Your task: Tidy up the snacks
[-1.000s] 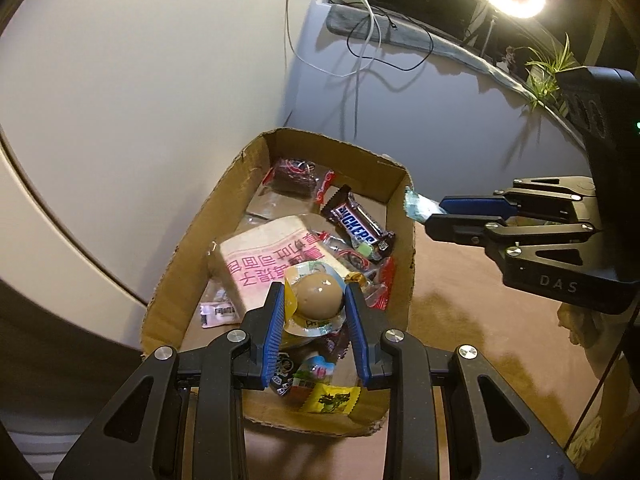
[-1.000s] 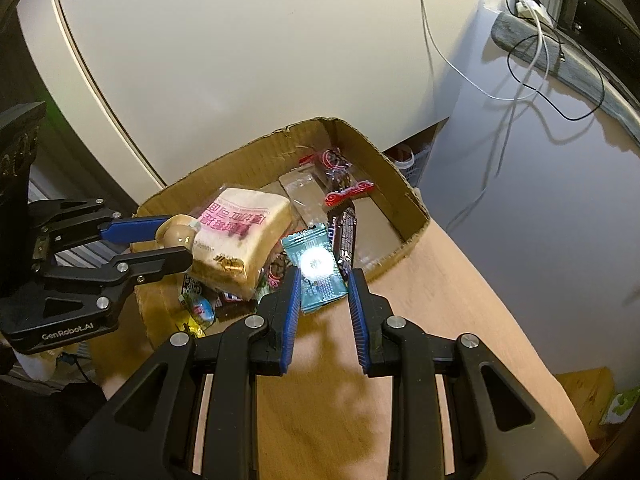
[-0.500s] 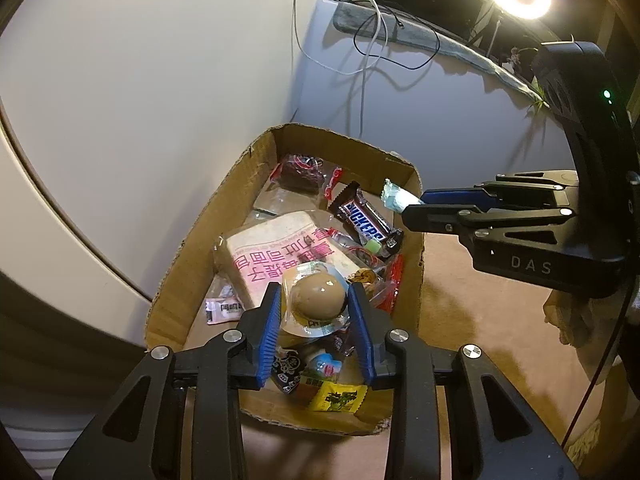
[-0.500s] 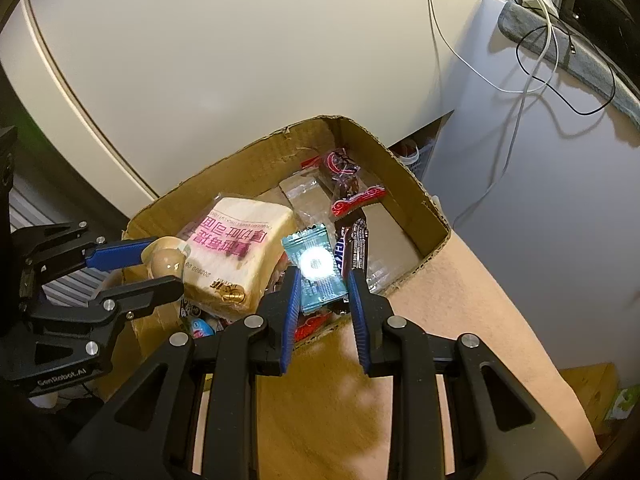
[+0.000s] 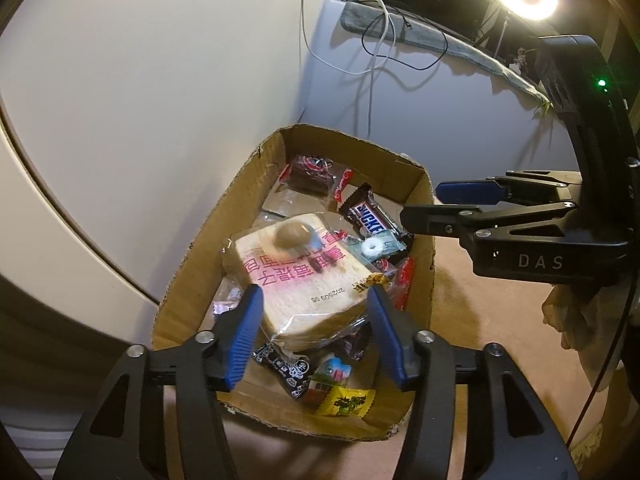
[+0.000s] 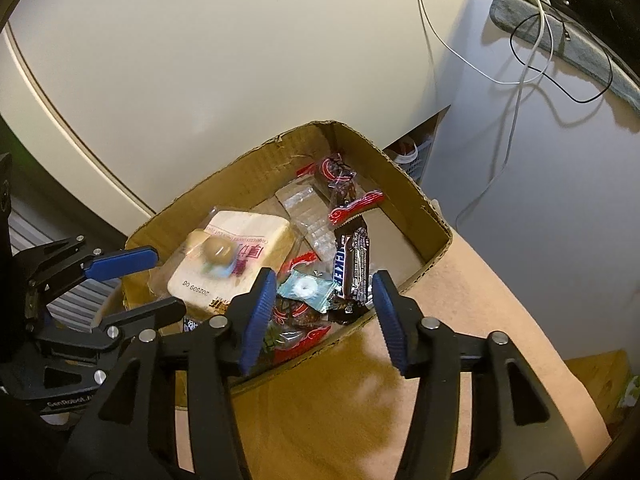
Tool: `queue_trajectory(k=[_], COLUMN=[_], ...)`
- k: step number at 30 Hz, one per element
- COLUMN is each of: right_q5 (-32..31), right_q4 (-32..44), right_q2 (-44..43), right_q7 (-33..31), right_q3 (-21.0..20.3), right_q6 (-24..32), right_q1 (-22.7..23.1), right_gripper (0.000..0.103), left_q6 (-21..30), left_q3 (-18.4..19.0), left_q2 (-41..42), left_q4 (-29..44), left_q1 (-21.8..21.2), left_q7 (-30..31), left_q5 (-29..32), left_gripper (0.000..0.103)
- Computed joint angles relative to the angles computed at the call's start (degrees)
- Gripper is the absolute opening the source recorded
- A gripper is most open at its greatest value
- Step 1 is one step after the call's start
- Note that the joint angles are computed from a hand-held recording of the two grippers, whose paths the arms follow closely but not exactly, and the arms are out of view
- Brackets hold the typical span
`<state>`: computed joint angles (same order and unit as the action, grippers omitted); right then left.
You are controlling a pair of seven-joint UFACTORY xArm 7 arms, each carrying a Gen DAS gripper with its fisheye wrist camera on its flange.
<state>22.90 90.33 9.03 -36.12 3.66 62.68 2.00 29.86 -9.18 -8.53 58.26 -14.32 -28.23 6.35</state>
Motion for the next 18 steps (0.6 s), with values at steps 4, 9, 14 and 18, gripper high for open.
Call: queue_trajectory(k=[4,9,14,18], right_q5=[-0.29,-0.71,-0.33,0.52], right_q4=[0.32,1.36,1.07,0.61], right_q2=[0.32,0.97,0.55,-0.12], right_q7=[0.6,1.67,1.65,1.65], right_q3=[-0.06,-0.13,-0.09,-0.21], right_q6=[-0.03,0.76,0.78,0.74], right_q1=[-0.02,-0.2,-0.5,-0.75], right_gripper=[0.072,0.073,0.073,0.073], left_q6=[1.43,2.21,2.13,2.34], left_q3=[-0.69,-0.68,-0.57,-0.66], left_q2=[0.53,0.63,0.2,0.15], left_q4=[0.9,1.22,0.91,1.05], left_q1=[0.35,0.17,0.08,0.08], left_q7=[-1.99,-3.34,-3.77,-4.24], left_q5=[3.06,4.3,4.4,4.63], left_gripper=[0.069,0.071,0.071,0.071])
